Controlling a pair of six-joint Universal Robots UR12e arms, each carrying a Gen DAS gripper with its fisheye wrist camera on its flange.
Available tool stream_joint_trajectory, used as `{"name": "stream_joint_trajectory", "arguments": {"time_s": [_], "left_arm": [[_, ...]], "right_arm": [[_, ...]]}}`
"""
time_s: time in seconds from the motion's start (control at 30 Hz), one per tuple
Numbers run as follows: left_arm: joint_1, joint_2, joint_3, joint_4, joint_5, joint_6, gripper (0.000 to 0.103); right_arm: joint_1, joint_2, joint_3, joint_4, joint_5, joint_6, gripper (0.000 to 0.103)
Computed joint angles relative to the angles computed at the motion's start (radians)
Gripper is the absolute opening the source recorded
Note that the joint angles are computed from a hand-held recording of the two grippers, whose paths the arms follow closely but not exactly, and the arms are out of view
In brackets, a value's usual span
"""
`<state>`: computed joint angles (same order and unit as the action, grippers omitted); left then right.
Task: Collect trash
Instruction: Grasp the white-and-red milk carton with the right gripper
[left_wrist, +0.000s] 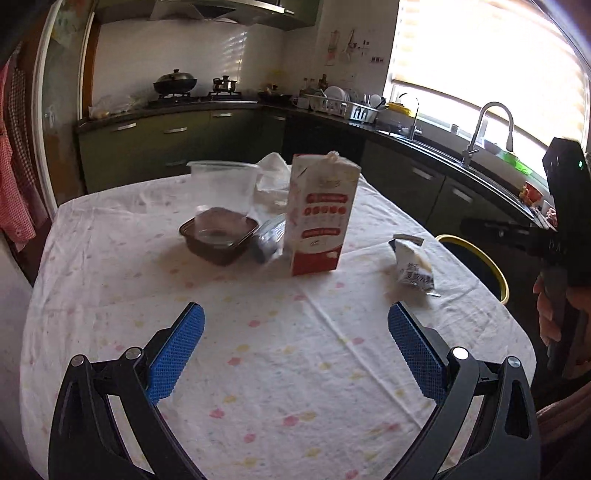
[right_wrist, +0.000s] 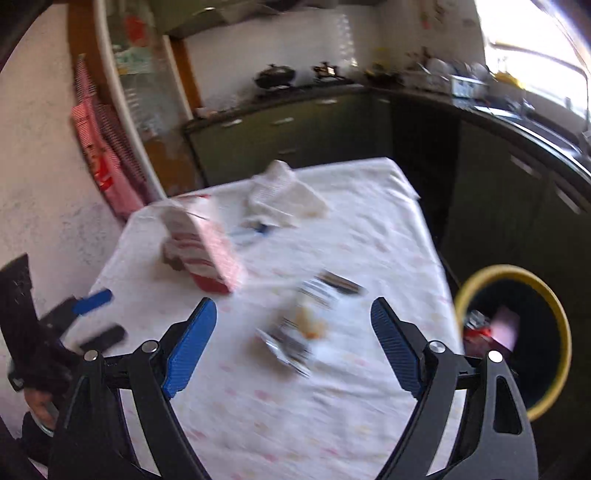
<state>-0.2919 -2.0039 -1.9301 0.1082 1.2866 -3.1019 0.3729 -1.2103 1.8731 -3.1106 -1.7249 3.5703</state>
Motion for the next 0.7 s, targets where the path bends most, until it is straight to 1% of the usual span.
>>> {"name": "stream_joint_trajectory", "arguments": {"time_s": [0.03,0.1,0.13,0.2,0.27,0.43,0.5,0.57,0.6,0.67,0.7], "left_arm": [[0.007,0.001,-0.005,-0.008,-0.006,0.006,0.098],[0.008,0.01,-0.019,-0.016,0.025,0.017,0.098],[0.009,0.016,-0.026,-0.02,0.037,0.027,0.098],[0.014,0.028,-0.04,-0.035,0.055,0.047,0.098],[0.02,0.043,-0.057,-0.041,0.066,0.051,0.098],[0.047,0.06,-0.084,-0.045,0.023,0.041,0.098],[0.058,0.059,-0.085,-0.053,-0.003,0.028,0.098],[0.074,0.055,-0.085,-0.056,-0.062,0.009,0.098],[0.078,0.053,-0.082,-0.056,-0.077,-0.004,0.098],[0.088,0.051,-0.083,-0.056,-0.11,-0.029,0.098],[0.089,0.051,-0.083,-0.058,-0.117,-0.032,0.098]], "right_arm": [[0.011,0.021,-0.029,-0.009,0.001,-0.007,0.081],[0.031,0.064,-0.089,-0.014,0.002,-0.025,0.081],[0.039,0.08,-0.11,-0.015,-0.01,-0.036,0.081],[0.065,0.123,-0.171,0.012,-0.084,-0.056,0.081],[0.078,0.152,-0.209,0.031,-0.114,-0.061,0.081],[0.081,0.199,-0.279,0.118,-0.161,0.018,0.081],[0.081,0.211,-0.295,0.133,-0.164,0.035,0.081],[0.086,0.224,-0.314,0.149,-0.188,0.039,0.081],[0.089,0.23,-0.322,0.156,-0.203,0.039,0.08],[0.094,0.241,-0.332,0.159,-0.233,0.041,0.072],[0.095,0.245,-0.335,0.165,-0.248,0.043,0.061]]}}
